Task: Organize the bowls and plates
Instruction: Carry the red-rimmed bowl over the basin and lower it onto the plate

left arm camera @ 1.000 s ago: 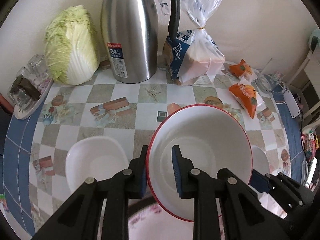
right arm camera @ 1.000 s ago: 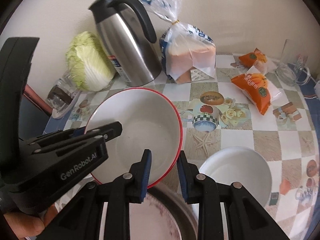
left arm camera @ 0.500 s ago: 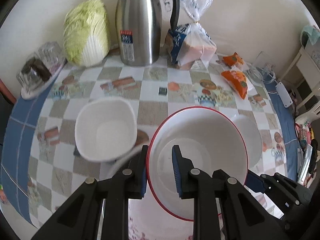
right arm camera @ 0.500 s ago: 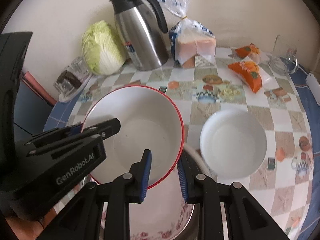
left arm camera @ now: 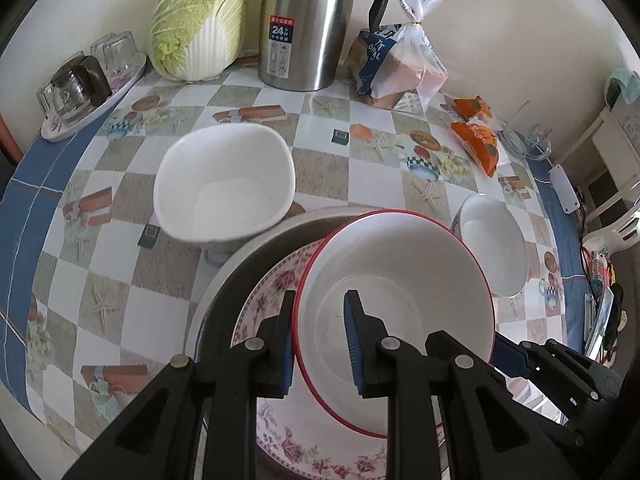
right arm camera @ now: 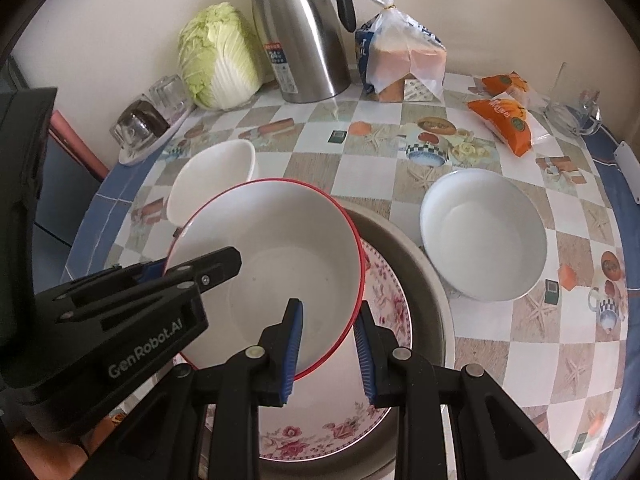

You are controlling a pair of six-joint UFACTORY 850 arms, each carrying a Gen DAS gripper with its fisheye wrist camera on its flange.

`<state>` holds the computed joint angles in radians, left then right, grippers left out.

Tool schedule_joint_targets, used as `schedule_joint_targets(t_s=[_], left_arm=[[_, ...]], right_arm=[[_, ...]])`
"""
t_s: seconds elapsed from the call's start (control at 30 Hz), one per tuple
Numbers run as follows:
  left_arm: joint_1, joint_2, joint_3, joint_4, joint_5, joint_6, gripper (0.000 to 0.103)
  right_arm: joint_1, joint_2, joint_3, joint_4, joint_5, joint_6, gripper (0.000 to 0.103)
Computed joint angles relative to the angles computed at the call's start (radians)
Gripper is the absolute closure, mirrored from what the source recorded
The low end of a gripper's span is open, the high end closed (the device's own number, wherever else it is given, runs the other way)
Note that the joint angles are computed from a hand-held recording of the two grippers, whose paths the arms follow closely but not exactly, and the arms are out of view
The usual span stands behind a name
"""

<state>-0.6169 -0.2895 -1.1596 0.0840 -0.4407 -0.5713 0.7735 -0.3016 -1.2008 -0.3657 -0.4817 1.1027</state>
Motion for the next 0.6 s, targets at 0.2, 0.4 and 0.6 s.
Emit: schedule_joint_targets(t_s=[0.2,0.4,0.6], left_arm=[[0.000,0.007,0.026,-0.026,0.010,0.018,0.080],[0.015,0.019,0.051,-0.150,0.045,0.123,0.080],[0.021,0.029,0.062,-0.210,0.053,0.190,0.080]], right_arm=[[0.007,-0.004,0.011,0.034,-0.001,-0.027,0.075],[0.003,0.012,0.031,0.047,0.025,-0.024,0.075],[-0.001,0.013,0.033,0.071,0.030,-0.049,0.075]])
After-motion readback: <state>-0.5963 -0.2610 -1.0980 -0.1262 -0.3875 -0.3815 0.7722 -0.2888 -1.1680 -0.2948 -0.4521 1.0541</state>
